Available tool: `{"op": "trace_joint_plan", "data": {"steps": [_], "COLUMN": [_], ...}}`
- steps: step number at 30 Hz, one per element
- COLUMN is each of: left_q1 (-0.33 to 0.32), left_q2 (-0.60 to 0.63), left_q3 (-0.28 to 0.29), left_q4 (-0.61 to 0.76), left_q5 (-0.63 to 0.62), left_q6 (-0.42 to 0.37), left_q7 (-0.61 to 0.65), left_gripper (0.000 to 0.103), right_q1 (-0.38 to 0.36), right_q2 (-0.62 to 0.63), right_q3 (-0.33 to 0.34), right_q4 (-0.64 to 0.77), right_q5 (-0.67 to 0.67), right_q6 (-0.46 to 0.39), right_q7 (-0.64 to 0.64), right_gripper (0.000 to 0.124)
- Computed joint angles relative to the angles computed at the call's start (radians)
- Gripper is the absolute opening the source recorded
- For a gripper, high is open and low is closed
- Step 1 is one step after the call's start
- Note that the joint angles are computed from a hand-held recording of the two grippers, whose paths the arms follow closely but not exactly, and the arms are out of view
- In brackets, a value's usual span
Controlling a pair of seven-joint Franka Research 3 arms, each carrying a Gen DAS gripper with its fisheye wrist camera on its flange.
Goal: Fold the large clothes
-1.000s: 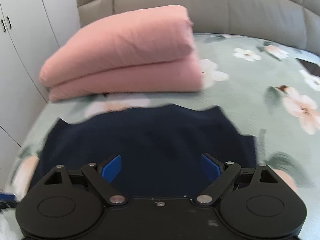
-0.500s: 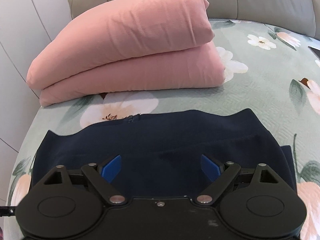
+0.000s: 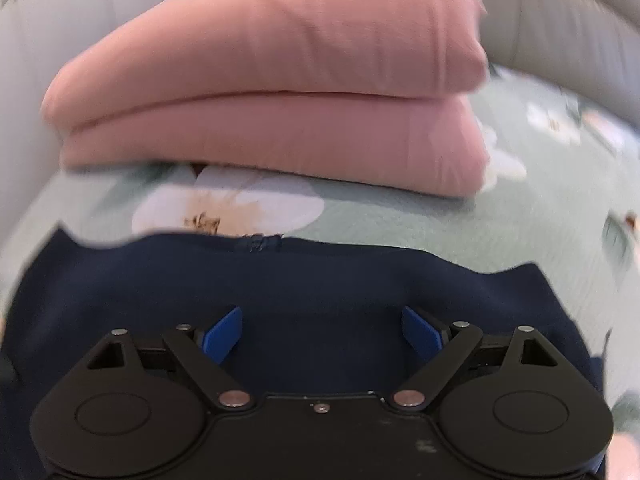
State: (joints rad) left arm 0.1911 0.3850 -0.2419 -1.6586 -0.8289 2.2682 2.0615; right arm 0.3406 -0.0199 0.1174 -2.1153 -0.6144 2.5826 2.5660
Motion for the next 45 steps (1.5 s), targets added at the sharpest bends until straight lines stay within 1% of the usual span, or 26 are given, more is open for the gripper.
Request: {"op": "trace_joint_plan", "data": {"steps": [1, 3, 5, 7, 9, 11, 14, 15, 17, 18, 19, 20, 21, 22, 23, 25, 27, 28, 30, 32, 33, 35, 38, 41, 43, 45], "left_q1": [-0.001, -0.003, -0.003, 0.001, 0.005, 0.010, 0.013, 0.015, 0.005, -0.005, -0.015, -0.020, -0.022, -0.028, -0.047, -0.050, -0.053, -0.049, -0.037, -0.026, -0.027, -0.045, -0.083, -0.141, -0.186, -0.237], "left_q2": [-0.001, -0.009, -0.018, -0.028, -0.033, -0.036, -0.071, -0.089, -0.123, -0.123, -0.108, -0.091, -0.071, -0.054, -0.045, -0.030, -0.033, -0.040, -0.056, -0.071, -0.081, -0.112, -0.164, -0.180, -0.179, -0.157], "left_q3": [-0.002, -0.005, -0.006, -0.004, -0.002, 0.003, 0.017, 0.022, 0.030, 0.035, 0.040, 0.040, 0.038, 0.036, 0.039, 0.029, 0.020, 0.015, 0.007, -0.001, -0.003, -0.008, -0.014, -0.016, -0.022, -0.037], "left_q4": [-0.004, -0.014, -0.027, -0.038, -0.042, -0.047, -0.099, -0.127, -0.181, -0.184, -0.167, -0.148, -0.129, -0.111, -0.099, -0.084, -0.083, -0.087, -0.095, -0.096, -0.091, -0.089, -0.083, -0.049, -0.026, 0.002], "left_q5": [-0.002, -0.003, -0.005, -0.009, -0.013, -0.017, -0.043, -0.063, -0.099, -0.101, -0.101, -0.118, -0.142, -0.144, -0.111, -0.092, -0.081, -0.087, -0.108, -0.157, -0.174, -0.180, -0.193, -0.171, -0.137, -0.087], "left_q6": [0.007, 0.019, 0.020, 0.005, -0.031, -0.077, -0.130, -0.131, -0.096, -0.084, -0.086, -0.085, -0.082, -0.072, -0.036, -0.026, -0.011, -0.006, -0.013, -0.038, -0.053, -0.056, -0.073, -0.093, -0.087, -0.065], "left_q7": [0.009, 0.030, 0.050, 0.070, 0.089, 0.102, 0.062, 0.070, 0.118, 0.125, 0.101, 0.071, 0.041, 0.016, -0.024, -0.051, -0.083, -0.077, -0.058, -0.045, -0.035, 0.018, 0.110, 0.129, 0.134, 0.127], "left_gripper": [0.075, 0.075, 0.075, 0.075, 0.076, 0.079, 0.080, 0.080, 0.080, 0.080, 0.083, 0.085, 0.084, 0.069, 0.044, 0.036, 0.032, 0.029, 0.026, 0.025, 0.025, 0.024, 0.024, 0.025, 0.026, 0.026], "right_q1": [0.001, 0.002, -0.003, -0.012, -0.022, -0.026, -0.027, -0.031, -0.043, -0.048, -0.053, -0.055, -0.053, -0.048, -0.040, -0.021, -0.010, -0.006, -0.018, -0.038, -0.041, -0.037, -0.031, -0.041, -0.042, -0.040], "right_q2": [-0.016, -0.053, -0.097, -0.142, -0.179, -0.215, -0.274, -0.293, -0.321, -0.337, -0.344, -0.352, -0.358, -0.364, -0.372, -0.388, -0.403, -0.415, -0.433, -0.443, -0.449, -0.458, -0.480, -0.509, -0.536, -0.567], "right_q3": [0.001, 0.006, 0.026, 0.048, 0.076, 0.102, 0.143, 0.164, 0.206, 0.216, 0.228, 0.238, 0.243, 0.243, 0.238, 0.231, 0.237, 0.244, 0.278, 0.322, 0.331, 0.331, 0.312, 0.315, 0.307, 0.288], "right_q4": [-0.021, -0.076, -0.135, -0.192, -0.238, -0.273, -0.308, -0.321, -0.342, -0.356, -0.365, -0.372, -0.376, -0.378, -0.381, -0.386, -0.393, -0.402, -0.423, -0.436, -0.441, -0.451, -0.481, -0.520, -0.561, -0.620], "right_q5": [-0.004, 0.033, 0.017, 0.025, 0.035, 0.057, 0.101, 0.099, 0.081, 0.078, 0.076, 0.077, 0.082, 0.096, 0.116, 0.167, 0.196, 0.202, 0.188, 0.138, 0.123, 0.120, 0.136, 0.152, 0.185, 0.244], "right_q6": [0.010, 0.046, 0.065, 0.084, 0.097, 0.090, 0.060, 0.050, 0.035, 0.037, 0.038, 0.038, 0.034, 0.028, 0.021, 0.002, -0.017, -0.020, -0.011, -0.011, -0.013, -0.008, 0.026, 0.077, 0.128, 0.214], "right_q7": [0.005, -0.034, -0.025, -0.004, 0.022, 0.028, 0.037, 0.056, 0.100, 0.118, 0.139, 0.155, 0.161, 0.159, 0.149, 0.131, 0.117, 0.116, 0.148, 0.182, 0.190, 0.205, 0.200, 0.217, 0.225, 0.237], "right_gripper": [0.103, 0.103, 0.103, 0.103, 0.103, 0.103, 0.103, 0.103, 0.103, 0.103, 0.103, 0.103, 0.103, 0.103, 0.103, 0.103, 0.103, 0.103, 0.103, 0.103, 0.103, 0.103, 0.103, 0.103, 0.103, 0.103]}}
